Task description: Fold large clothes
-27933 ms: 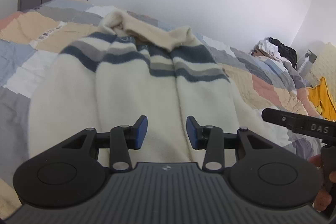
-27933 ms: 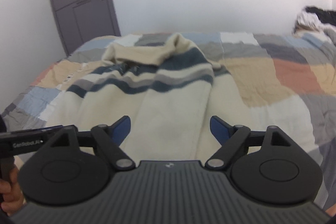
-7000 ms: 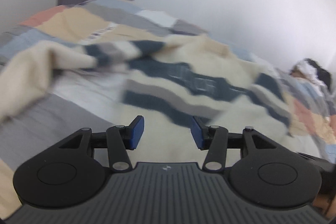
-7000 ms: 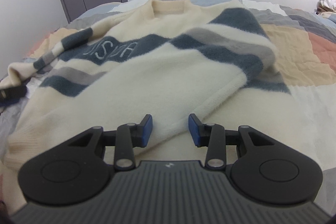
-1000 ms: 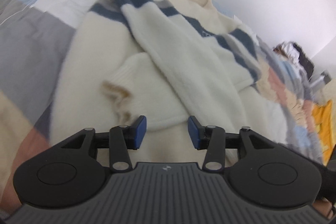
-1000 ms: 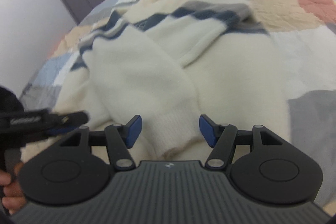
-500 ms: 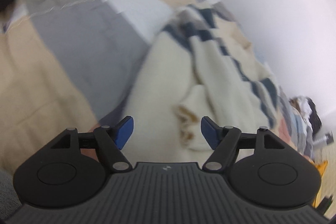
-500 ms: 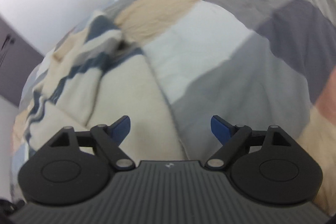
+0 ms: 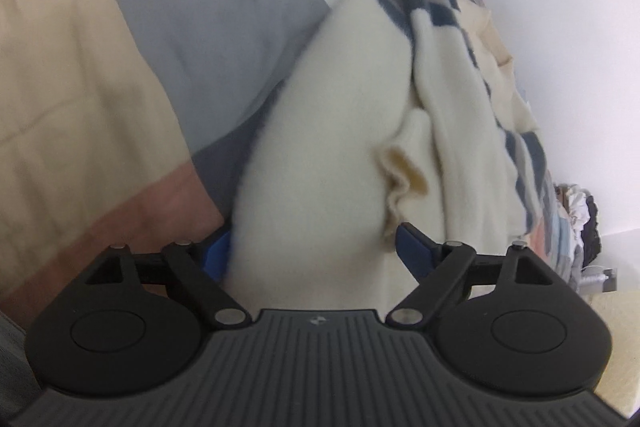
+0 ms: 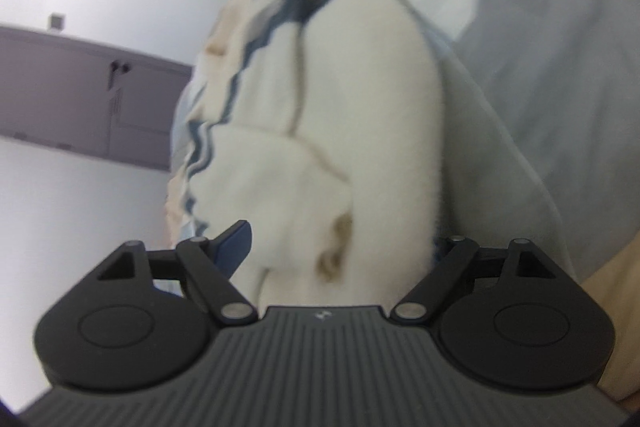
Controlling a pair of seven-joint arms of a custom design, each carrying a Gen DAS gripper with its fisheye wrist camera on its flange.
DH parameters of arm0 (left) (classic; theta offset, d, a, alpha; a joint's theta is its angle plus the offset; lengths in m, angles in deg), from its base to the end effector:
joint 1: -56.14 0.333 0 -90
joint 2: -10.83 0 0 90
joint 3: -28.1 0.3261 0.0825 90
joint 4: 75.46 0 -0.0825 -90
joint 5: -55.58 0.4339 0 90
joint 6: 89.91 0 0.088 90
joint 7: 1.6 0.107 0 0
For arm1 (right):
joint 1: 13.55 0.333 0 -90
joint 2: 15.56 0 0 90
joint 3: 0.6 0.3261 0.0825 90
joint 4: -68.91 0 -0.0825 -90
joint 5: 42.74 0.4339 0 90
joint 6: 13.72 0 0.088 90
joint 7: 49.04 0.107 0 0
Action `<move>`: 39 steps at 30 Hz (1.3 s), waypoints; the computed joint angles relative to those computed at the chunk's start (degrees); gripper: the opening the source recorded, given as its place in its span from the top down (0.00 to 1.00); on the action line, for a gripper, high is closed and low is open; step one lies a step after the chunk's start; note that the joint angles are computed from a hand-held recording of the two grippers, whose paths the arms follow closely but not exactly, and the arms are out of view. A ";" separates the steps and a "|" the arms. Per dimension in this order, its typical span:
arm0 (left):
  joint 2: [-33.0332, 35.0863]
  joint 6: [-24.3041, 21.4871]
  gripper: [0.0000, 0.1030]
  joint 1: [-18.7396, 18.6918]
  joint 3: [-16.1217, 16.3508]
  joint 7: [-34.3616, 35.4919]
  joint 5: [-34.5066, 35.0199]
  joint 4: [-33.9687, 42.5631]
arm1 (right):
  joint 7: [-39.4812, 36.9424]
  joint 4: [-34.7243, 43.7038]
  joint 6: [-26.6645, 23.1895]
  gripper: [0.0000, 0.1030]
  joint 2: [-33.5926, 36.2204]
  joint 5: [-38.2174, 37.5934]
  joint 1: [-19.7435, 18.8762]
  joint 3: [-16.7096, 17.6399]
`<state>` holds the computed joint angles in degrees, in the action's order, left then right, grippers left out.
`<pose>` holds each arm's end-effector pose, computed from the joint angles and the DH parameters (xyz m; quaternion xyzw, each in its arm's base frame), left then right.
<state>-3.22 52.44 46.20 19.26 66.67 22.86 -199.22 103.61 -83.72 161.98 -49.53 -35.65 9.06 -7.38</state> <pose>0.5380 -0.1865 0.5558 0.7830 -0.5187 0.3347 0.0767 0.4318 0.1081 0.5264 -0.2679 0.8369 0.0194 0.4769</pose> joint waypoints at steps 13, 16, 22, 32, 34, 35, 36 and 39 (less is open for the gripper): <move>-2.08 2.04 0.80 -2.59 0.94 7.35 -5.06 -2.03 | 13.55 -0.40 0.71 0.82 -1.46 -14.12 -15.05 13.07; -3.83 2.54 0.84 -3.18 2.40 9.03 -10.91 -3.05 | 13.75 -0.93 5.29 0.83 -2.19 -16.01 -17.50 14.95; -9.39 6.37 0.87 -5.44 5.83 16.94 -24.42 -5.49 | 12.62 -2.77 15.33 0.84 -3.94 -15.93 -18.96 15.10; -15.93 5.20 0.92 -7.15 11.56 33.64 -41.77 -2.95 | 9.74 -1.40 29.91 0.84 -3.92 -14.69 -13.34 9.35; -17.83 4.28 0.93 -7.00 12.34 36.64 -43.90 -2.80 | 9.59 -1.19 30.43 0.83 -5.38 -14.81 -12.36 8.54; -18.73 3.68 0.93 -6.85 12.62 38.09 -44.33 -2.81 | 9.43 -1.25 30.69 0.83 -6.32 -15.03 -11.95 8.21; -19.30 3.53 0.93 -6.72 12.42 38.92 -44.44 -2.70 | 9.27 -1.54 30.91 0.83 -7.44 -15.28 -11.55 7.98; -21.48 2.22 0.94 -6.69 12.56 39.88 -44.69 -3.45 | 7.92 -1.64 29.30 0.83 -10.93 -18.03 -9.36 6.33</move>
